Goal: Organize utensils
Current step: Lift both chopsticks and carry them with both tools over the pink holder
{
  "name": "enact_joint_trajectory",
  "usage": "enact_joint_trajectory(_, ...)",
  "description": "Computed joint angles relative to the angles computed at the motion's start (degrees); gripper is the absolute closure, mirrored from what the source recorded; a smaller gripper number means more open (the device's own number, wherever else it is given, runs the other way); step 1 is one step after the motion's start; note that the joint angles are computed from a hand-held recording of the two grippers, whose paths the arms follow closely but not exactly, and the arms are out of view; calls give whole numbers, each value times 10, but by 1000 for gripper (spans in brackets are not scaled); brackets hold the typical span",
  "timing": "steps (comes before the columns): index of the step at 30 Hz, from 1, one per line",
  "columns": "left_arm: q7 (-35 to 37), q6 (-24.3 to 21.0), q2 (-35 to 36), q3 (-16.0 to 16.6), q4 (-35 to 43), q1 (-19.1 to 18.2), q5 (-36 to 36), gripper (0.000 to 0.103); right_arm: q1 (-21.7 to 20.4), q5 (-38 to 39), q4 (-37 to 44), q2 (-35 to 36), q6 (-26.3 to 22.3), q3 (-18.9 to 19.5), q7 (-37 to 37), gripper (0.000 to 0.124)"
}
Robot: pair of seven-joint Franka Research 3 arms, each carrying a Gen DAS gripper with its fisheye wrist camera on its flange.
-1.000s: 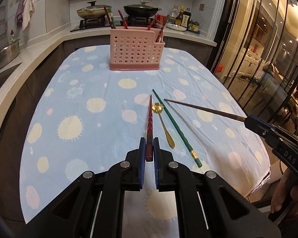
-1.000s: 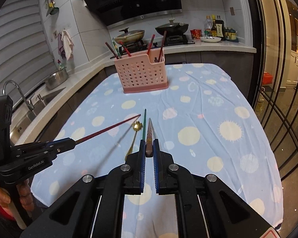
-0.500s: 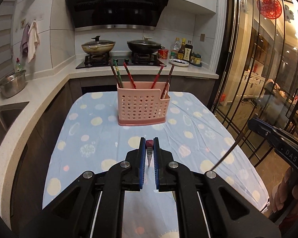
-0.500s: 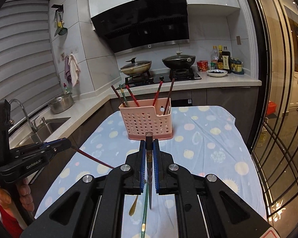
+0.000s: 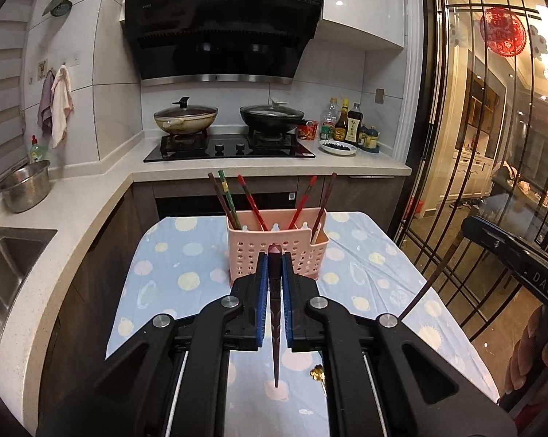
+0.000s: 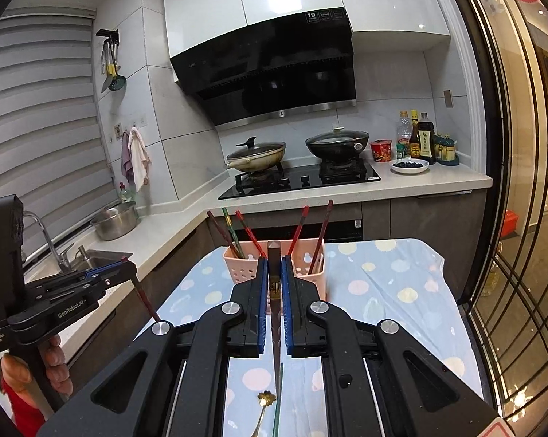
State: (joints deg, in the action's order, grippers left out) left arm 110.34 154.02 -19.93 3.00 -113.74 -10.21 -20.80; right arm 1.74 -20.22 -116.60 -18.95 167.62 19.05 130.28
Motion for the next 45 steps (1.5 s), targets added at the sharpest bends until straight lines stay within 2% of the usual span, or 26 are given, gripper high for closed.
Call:
enact_joint_trajectory(8, 2, 3, 67, -8, 100, 15, -8, 96, 18, -36, 112, 91, -20, -20, 11, 117)
enact_joint_trajectory(19, -28, -22, 194, -61, 293, 77, 16, 96, 89, -78, 324, 236, -81, -85, 11, 117)
enact_joint_trajectory(26, -70, -68, 307, -101, 468, 110, 70, 96, 137, -58, 492, 343, -127, -131, -23, 117)
enact_joint_trajectory(32, -99, -114, 403, -124, 606, 114, 127, 96, 164, -1, 662, 454, -189, -159, -79, 117)
enact_joint_trajectory(35, -108, -136, 435, -132, 646, 114, 142, 96, 175, 28, 729, 502, -221, -172, -103, 117)
enact_joint_trajectory(38, -112, -152, 455, -138, 662, 116, 147, 96, 182, 58, 760, 531, -243, -184, -123, 117)
enact_joint_trajectory(45, -121, -165, 465, -142, 642, 122, 149, 96, 200, 113, 720, 536, -254, -217, -153, 117)
